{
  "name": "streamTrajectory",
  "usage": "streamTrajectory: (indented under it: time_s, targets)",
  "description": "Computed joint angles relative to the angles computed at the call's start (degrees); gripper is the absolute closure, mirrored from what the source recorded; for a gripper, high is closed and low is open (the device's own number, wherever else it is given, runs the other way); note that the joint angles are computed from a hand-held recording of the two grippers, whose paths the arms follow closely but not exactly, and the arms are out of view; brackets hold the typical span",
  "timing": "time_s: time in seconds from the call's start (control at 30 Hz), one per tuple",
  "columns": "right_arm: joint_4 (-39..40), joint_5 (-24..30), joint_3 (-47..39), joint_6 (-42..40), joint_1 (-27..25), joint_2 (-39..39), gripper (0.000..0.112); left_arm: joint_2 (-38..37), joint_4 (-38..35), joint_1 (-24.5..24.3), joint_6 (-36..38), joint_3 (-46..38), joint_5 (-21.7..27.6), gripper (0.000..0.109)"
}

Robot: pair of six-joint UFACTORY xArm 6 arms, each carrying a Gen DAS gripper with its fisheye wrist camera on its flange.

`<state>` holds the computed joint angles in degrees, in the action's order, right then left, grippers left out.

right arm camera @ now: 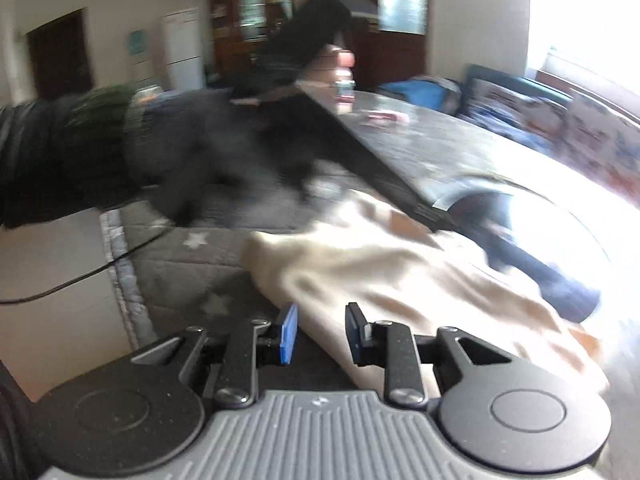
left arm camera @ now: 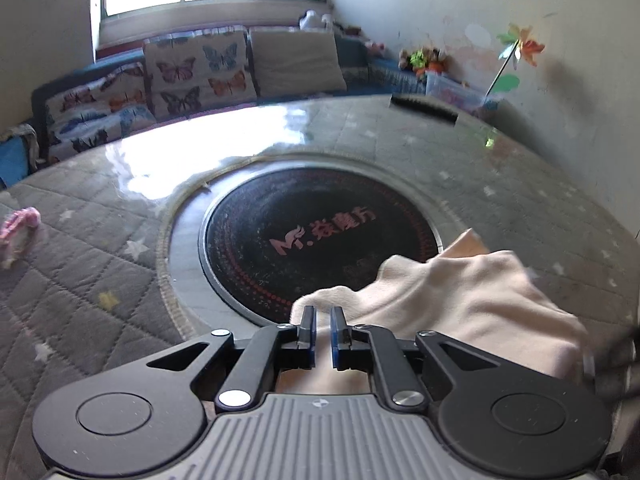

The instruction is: Fold clothes

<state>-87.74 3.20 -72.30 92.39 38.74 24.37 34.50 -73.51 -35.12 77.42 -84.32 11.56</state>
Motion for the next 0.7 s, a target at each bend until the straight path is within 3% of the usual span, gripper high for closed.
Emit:
streamTrajectory:
  time_s: [0.07,0.2,0.5,0.6,0.7]
  targets:
    - [-3.74,3.57,3.31,6.48,0.16,-3.05,0.081,-2.69,-8.27,-0.87,9.1,3.45,-1.55,0.099]
    - [-4.11,7.68,8.57,10.25,-0.6,-6.8,0.081,-7.31,-24.06,-2.14,26.36,9.06,-3.74,0.099]
    - [-2.7,6.66,16.96,9.71,-3.41,-12.06,0.08,-11.53,-33.62,-1.74,32.53,16.31,-4.7,0.099]
    - [-8.25,5.37,15.57,15.5,-3.83,-12.58,0.08,-12.72,-36.94,-2.19,36.27,15.96,-4.25,0.099]
    - [-9.7,7.54,13.17,18.56,-4.41,-11.3,0.08,-12.35,-38.4,-3.24,38.3,13.83,-2.75,0.099]
